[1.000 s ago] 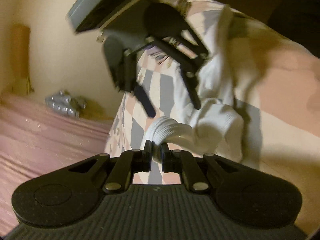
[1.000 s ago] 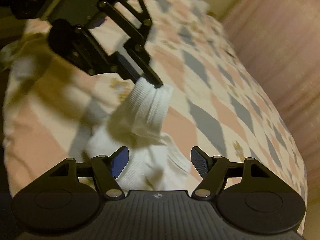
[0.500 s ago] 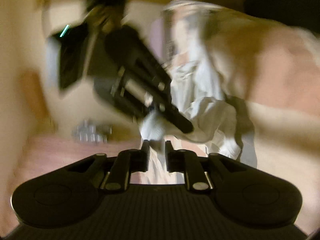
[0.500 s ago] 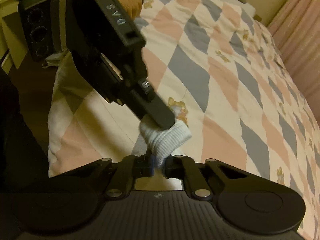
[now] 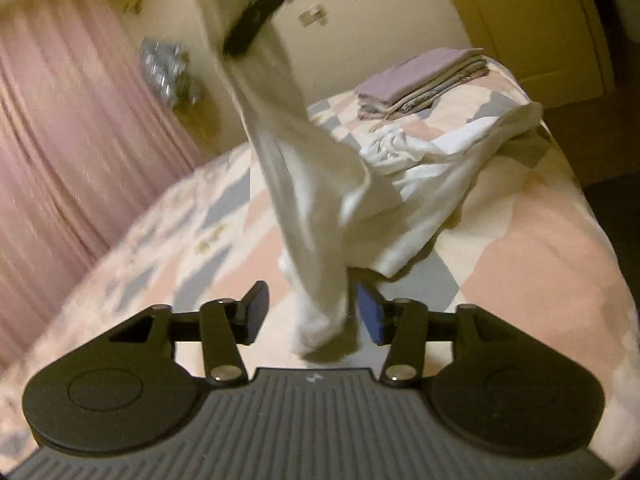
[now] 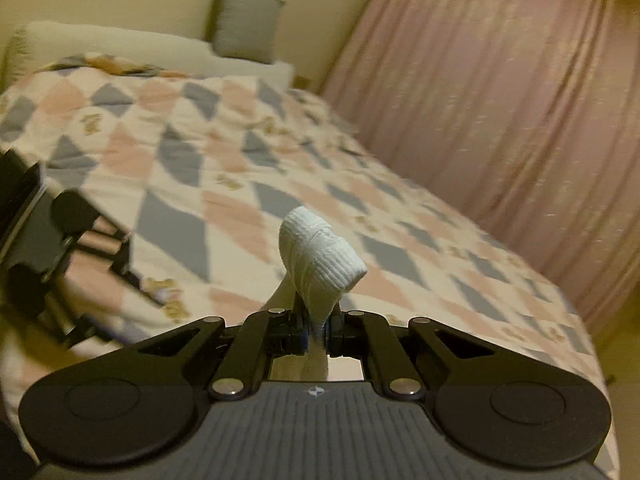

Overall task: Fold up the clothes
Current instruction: 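Hold the undershirt up with both grippers, shaking it out between them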

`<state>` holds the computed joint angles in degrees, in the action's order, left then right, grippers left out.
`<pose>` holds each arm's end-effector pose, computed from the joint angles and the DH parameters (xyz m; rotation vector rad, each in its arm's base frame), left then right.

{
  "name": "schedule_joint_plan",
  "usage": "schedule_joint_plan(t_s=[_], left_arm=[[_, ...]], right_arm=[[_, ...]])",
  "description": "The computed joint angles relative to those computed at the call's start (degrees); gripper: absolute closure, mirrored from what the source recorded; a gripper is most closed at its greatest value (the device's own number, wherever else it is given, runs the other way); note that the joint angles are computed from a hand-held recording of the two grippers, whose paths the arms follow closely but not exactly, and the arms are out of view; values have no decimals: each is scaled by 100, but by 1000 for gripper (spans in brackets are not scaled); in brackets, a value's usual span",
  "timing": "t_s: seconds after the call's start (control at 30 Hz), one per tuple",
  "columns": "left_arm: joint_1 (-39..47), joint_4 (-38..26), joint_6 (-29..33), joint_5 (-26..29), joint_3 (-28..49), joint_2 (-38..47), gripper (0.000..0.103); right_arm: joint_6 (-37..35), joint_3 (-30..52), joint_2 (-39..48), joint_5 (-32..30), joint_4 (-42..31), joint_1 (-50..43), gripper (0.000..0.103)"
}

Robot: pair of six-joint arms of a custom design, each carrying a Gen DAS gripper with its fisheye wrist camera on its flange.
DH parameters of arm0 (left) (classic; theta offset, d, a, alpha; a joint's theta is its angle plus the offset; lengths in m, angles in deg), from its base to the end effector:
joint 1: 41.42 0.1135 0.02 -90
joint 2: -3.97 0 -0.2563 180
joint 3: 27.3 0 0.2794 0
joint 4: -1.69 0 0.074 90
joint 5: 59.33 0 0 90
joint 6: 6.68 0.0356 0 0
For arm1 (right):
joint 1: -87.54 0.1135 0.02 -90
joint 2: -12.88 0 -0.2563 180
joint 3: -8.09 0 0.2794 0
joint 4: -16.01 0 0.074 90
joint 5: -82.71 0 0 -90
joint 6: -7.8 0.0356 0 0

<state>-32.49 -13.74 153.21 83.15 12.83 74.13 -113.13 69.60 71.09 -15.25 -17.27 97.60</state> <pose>0.2435 0.0097 0.1466 1.3542 1.5097 -0.2403 0.2537 0.0500 0.2928 -0.8095 1.9262 -0.0755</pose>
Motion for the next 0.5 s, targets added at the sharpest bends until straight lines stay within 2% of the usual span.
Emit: schedule_joint_plan(t_s=[0.17, 0.23, 0.33, 0.43, 0.5], left_arm=[[92, 303, -114, -126, 37, 197, 54], [-35, 793, -331, -219, -53, 276, 54], [-266, 1606, -324, -357, -188, 443, 55], [-519, 2102, 48, -470, -181, 706, 68], [-647, 1997, 319, -548, -46, 825, 94]], right_arm=[[396, -91, -124, -27, 290, -414, 97], [473, -85, -98, -58, 346, -592, 97], [549, -115, -88, -236, 407, -851, 97], [577, -154, -48, -359, 496, -1037, 97], [595, -189, -31, -402, 541, -1109, 97]])
